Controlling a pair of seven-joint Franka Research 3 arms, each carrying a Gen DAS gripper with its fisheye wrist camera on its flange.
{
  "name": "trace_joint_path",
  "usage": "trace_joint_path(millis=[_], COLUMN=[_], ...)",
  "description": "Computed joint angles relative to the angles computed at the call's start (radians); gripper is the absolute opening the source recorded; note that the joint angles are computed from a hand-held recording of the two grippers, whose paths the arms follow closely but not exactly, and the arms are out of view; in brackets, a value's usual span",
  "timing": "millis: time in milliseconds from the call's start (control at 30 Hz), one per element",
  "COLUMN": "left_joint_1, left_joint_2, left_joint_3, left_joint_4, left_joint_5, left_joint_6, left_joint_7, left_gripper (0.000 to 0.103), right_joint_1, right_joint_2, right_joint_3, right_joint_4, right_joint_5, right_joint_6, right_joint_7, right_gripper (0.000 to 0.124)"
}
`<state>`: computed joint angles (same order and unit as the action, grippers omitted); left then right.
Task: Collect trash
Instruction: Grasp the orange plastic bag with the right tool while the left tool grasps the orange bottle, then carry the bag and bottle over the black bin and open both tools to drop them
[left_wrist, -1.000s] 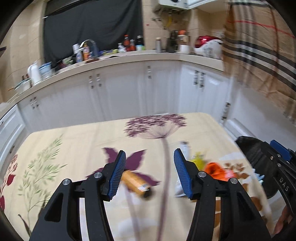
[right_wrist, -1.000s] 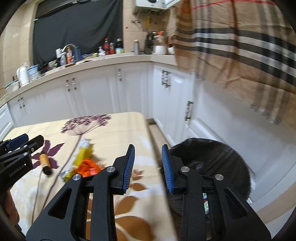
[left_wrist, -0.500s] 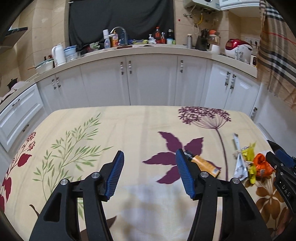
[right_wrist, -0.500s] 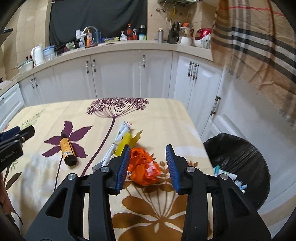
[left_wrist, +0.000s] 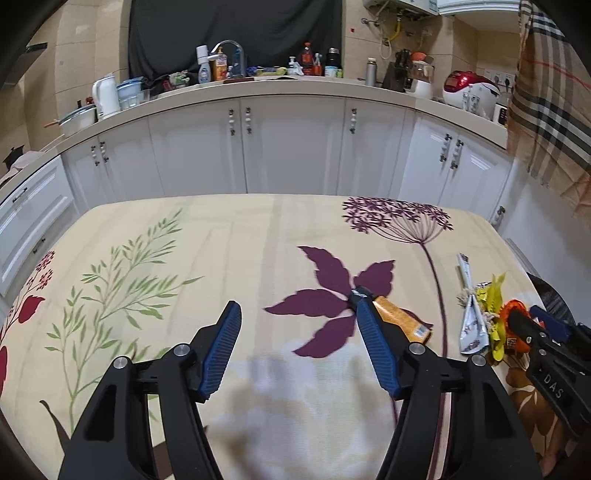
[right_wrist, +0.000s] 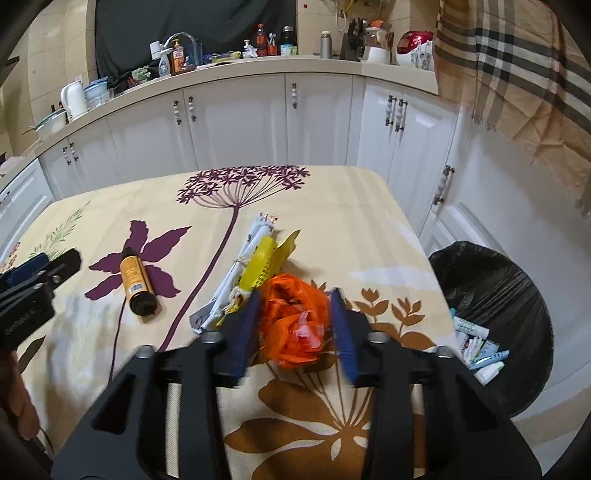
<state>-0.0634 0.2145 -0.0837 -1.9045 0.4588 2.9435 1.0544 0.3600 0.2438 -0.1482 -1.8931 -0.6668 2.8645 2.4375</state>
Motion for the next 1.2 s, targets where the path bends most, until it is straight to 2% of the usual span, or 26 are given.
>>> trace_joint_path(millis=[133,300,467,567,633,767,1000,1067,1200], left_joint_1=[0.003,-0.009,-0.076,-0.071,-0.058,-0.035,-0.02,-0.027,-0.015], left_joint_2=[0.015,0.042,0.108,0.137,0.138,0.137,0.106,0.088,0.053], left_joint_3=[-0.022,-0.038,0.006,-0.011,-0.025,-0.048,-0.056,-0.043,-0.058], left_joint_4=[0.018,0.055,0.144,0.181,0.181,0.176,0.125,0.099,0.059], left_joint_5=[-0.033,-0.069,0.012,0.003,-0.025,-0.077,-0.127,-0.111,-0.133], left_joint_6=[-0.008,-0.023,-0.093,-0.146,-0.148,-0.163,-0.134,-0.111,-0.07], left_joint_7=[0.03,0.058,0.003,0.025,0.044,0.091,0.141,0.131,0.156], left_gripper=[0.064,0.072,0.073,0.073,0.063,0.033,0.027,0.027,0.027], right_joint_1=[0.002,0.0,-0.032,-0.051,-0.063,-0.078,-0.088,-0.089,-0.093], right_joint_2=[-0.012,-0.041,-0.068,-0.078,-0.083,-0.09,-0.095,-0.102,-0.13], right_joint_3=[-0.008,-0.024,-0.011,0.0,0.006,0.014,0.021,0.017,0.015], right_joint_4=[-0.017,-0.043,-0.068,-0.077,-0.084,-0.093,-0.098,-0.104,-0.124], right_joint_5=[-0.017,-0.095,-0.148,-0.162,-0.166,-0.181,-0.198,-0.224,-0.321], right_joint_6=[0.019,0.034,0.046,0.049,0.055,0.065,0.069,0.075,0.074], right_joint_7=[0.017,0.1,0.152,0.165,0.17,0.186,0.2,0.222,0.312], right_gripper=[0.027,0.027,0.027,0.027,0.027,0.027,0.027,0.027,0.027])
